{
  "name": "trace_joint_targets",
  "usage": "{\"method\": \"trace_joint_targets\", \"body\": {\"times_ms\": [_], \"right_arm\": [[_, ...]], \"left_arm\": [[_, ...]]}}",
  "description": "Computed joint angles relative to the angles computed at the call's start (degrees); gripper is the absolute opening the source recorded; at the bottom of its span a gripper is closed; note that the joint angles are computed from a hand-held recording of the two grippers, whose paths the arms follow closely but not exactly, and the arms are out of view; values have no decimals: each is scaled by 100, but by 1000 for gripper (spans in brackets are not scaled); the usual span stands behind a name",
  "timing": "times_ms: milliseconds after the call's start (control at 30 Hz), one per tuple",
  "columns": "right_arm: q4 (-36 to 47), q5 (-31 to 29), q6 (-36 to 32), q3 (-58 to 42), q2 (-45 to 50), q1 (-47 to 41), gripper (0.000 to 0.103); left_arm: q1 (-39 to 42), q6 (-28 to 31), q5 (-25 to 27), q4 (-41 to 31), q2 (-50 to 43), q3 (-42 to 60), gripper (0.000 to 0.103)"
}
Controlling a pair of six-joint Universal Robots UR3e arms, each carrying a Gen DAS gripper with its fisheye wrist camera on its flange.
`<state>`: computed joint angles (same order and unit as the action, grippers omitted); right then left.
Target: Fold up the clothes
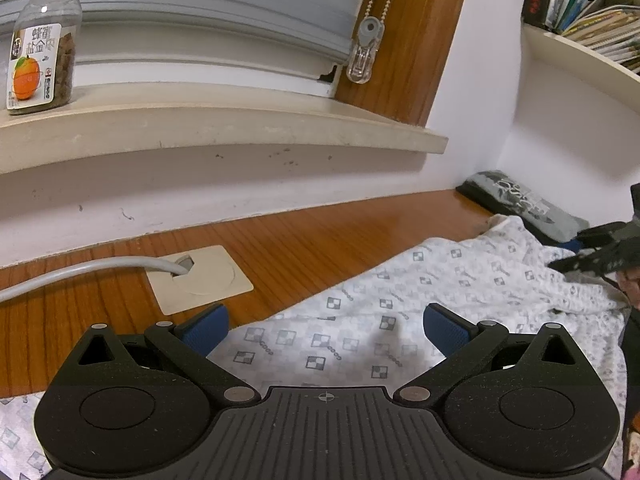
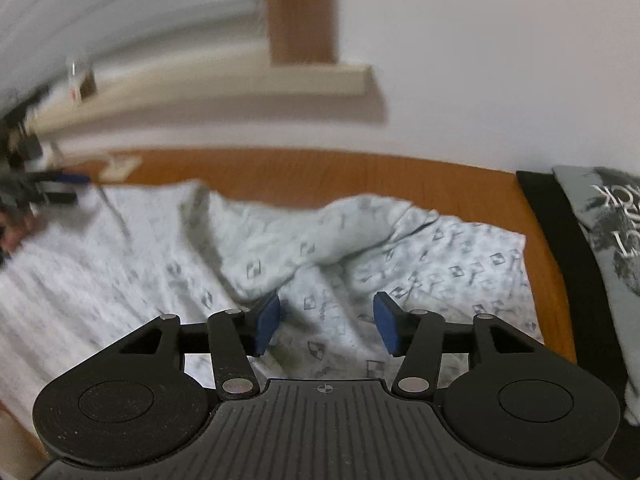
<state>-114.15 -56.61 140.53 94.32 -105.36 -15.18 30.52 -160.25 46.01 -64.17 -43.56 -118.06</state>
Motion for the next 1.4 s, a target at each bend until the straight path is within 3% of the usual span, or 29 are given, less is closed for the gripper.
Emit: {"method": "trace_joint_targets", "body": {"times_ms": [33, 167, 233, 300, 333, 400, 467, 500, 600, 800, 900, 1033, 1100, 1167, 1200, 1233, 1333, 1400], "right_arm": [[-103, -59, 7, 104, -70, 53, 3], [354, 453, -333, 222, -915, -555, 2], [1816, 1315, -1006, -154, -1528, -1543, 2], [3501, 1308, -1809, -862, -1555, -2014, 3], [3759, 1093, -1964, -964, -1522, -2035, 3], [3414, 562, -1790, -744, -1543, -1840, 5], [3315, 774, -1663, -672, -1510, -2003, 8], [3291, 928, -1601, -650, -1485, -2105, 16], [2191, 951, -609, -641, -923, -1646, 36], [134, 679, 1484, -1170, 882, -442, 49], [-20, 334, 2192, -1998, 1993, 100, 53], [396, -262, 2412, -3084, 3024, 603, 57], [413, -221, 2448, -3335, 3293, 652, 57], [171, -88, 2556, -3371, 3416, 621, 43], [3, -29, 2631, -3365, 3461, 601, 16], [-516, -63, 2838, -3182, 3432, 598, 9], [-2228, 404, 3681, -2699, 3408, 341, 9], [-3198, 348, 4221, -2446, 3446, 289, 9]], "left_arm": [[-40, -13, 36, 37, -26, 5, 103], [-85, 9, 78, 70, -72, 16, 103], [-79, 19, 72, 65, -76, 19, 103], [-73, 28, 67, 63, -82, 21, 103], [-71, 32, 65, 62, -84, 22, 103], [-56, 51, 48, 28, -78, 33, 103], [-60, 61, 46, 11, -88, 44, 103], [-57, 61, 41, 4, -88, 46, 103], [-45, 58, 27, -10, -86, 44, 103], [-50, 59, 41, -1, -74, 35, 103], [2, 93, -3, -55, -34, 31, 103], [21, 113, -18, -77, -31, 32, 103], [-16, 102, 12, -43, -61, 36, 103], [-35, 93, 28, -23, -75, 35, 103], [-43, 86, 37, -8, -79, 32, 103], [-54, 73, 49, 14, -86, 27, 103], [-85, 39, 85, 77, -102, 13, 103], [-78, 57, 79, 53, -112, 19, 103]]}}
